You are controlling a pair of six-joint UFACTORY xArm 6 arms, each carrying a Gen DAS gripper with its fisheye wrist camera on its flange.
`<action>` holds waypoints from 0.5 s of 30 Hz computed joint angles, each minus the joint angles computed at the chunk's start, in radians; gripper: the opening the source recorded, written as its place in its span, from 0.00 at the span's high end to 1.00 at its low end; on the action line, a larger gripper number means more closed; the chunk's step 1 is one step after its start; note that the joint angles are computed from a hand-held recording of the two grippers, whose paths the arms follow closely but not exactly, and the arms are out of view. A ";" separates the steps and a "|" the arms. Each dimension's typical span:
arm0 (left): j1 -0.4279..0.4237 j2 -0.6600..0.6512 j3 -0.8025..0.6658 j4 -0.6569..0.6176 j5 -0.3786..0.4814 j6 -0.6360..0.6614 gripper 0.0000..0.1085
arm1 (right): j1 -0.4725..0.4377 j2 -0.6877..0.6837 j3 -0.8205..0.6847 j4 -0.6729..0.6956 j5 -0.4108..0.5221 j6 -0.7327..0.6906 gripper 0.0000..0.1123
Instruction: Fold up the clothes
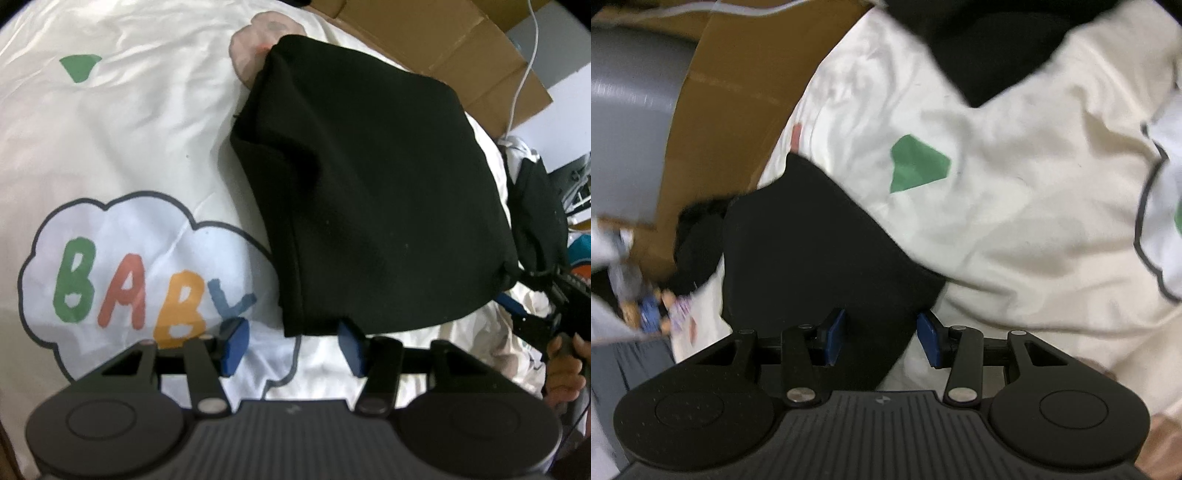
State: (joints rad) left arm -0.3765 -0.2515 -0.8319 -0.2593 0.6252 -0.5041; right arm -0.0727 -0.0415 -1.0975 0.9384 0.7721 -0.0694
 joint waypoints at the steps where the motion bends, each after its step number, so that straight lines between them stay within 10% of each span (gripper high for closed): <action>1: -0.001 0.003 0.000 0.002 -0.004 -0.004 0.48 | 0.001 -0.002 0.007 0.007 -0.010 0.008 0.58; 7: -0.024 0.033 -0.008 0.089 -0.036 -0.057 0.53 | 0.035 0.006 0.021 -0.012 -0.089 0.057 0.59; 11: -0.034 0.085 -0.086 0.148 0.045 -0.058 0.77 | 0.045 0.026 -0.015 -0.088 -0.088 0.085 0.85; 15: -0.031 0.134 -0.167 0.104 0.142 -0.012 0.83 | 0.040 0.035 -0.053 -0.144 -0.069 0.072 0.90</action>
State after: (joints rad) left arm -0.4072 -0.1179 -0.9984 -0.1550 0.7671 -0.5157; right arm -0.0325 -0.0062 -1.1506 0.7940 0.7030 0.0025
